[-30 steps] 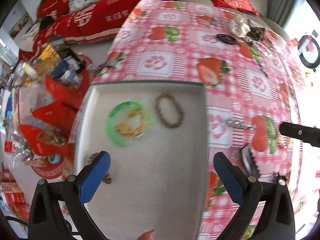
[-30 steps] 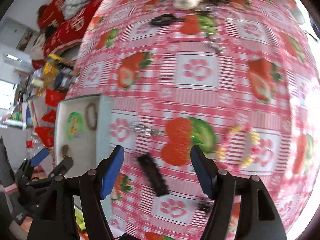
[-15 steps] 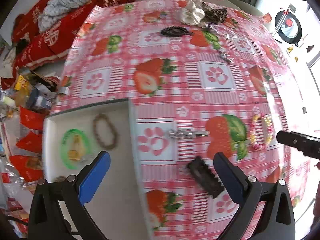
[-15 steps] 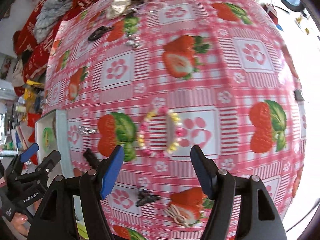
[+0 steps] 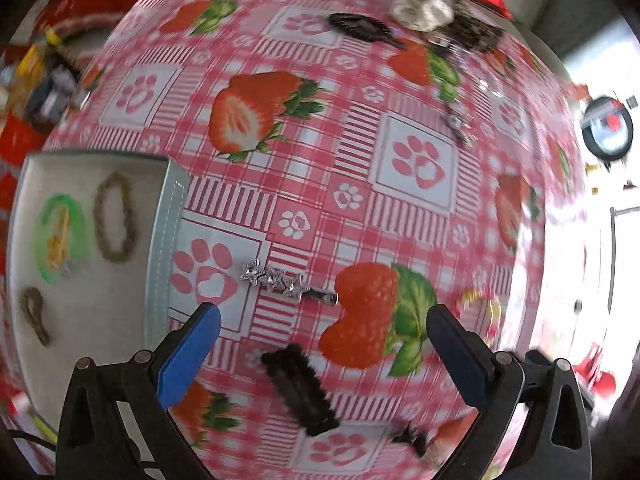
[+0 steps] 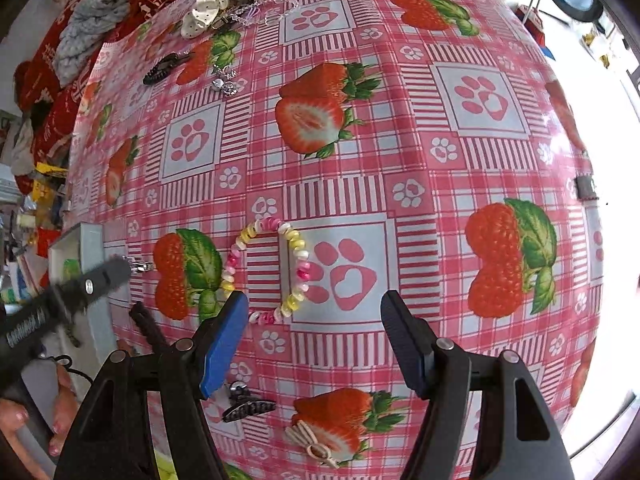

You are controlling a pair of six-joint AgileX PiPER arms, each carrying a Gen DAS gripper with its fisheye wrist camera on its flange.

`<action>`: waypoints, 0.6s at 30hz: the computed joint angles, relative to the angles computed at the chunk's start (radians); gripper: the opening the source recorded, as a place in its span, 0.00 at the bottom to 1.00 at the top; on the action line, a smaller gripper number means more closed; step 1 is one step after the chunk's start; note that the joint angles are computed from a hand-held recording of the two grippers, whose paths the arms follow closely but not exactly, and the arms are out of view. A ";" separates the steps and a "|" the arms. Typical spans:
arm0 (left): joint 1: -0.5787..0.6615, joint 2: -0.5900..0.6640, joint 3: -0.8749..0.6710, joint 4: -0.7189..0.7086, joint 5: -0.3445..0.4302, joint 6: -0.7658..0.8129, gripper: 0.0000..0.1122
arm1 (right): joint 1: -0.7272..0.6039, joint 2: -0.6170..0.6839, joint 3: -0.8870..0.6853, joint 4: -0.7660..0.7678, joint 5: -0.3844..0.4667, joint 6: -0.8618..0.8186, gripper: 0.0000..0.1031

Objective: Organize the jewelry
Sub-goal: 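Move both open tools back over the remaining jewelry, then grasp the silver star hair clip with the left tool while the right tool grasps the beaded bracelet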

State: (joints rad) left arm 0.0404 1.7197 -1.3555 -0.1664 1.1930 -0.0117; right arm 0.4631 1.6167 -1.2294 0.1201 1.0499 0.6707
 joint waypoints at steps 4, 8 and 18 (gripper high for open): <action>-0.019 0.045 -0.010 0.036 -0.010 -0.107 0.82 | 0.017 0.017 -0.010 -0.046 0.003 0.006 0.70; -0.023 0.072 -0.007 0.052 -0.016 -0.173 0.74 | 0.030 0.046 -0.025 -0.088 0.007 0.013 0.70; -0.060 0.105 -0.003 0.133 -0.061 -0.273 0.58 | 0.073 0.115 -0.063 -0.147 -0.016 0.019 0.55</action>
State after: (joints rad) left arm -0.0194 1.8250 -1.3587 -0.0334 1.1316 -0.2842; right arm 0.5357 1.7318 -1.2928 -0.0265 1.0340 0.6901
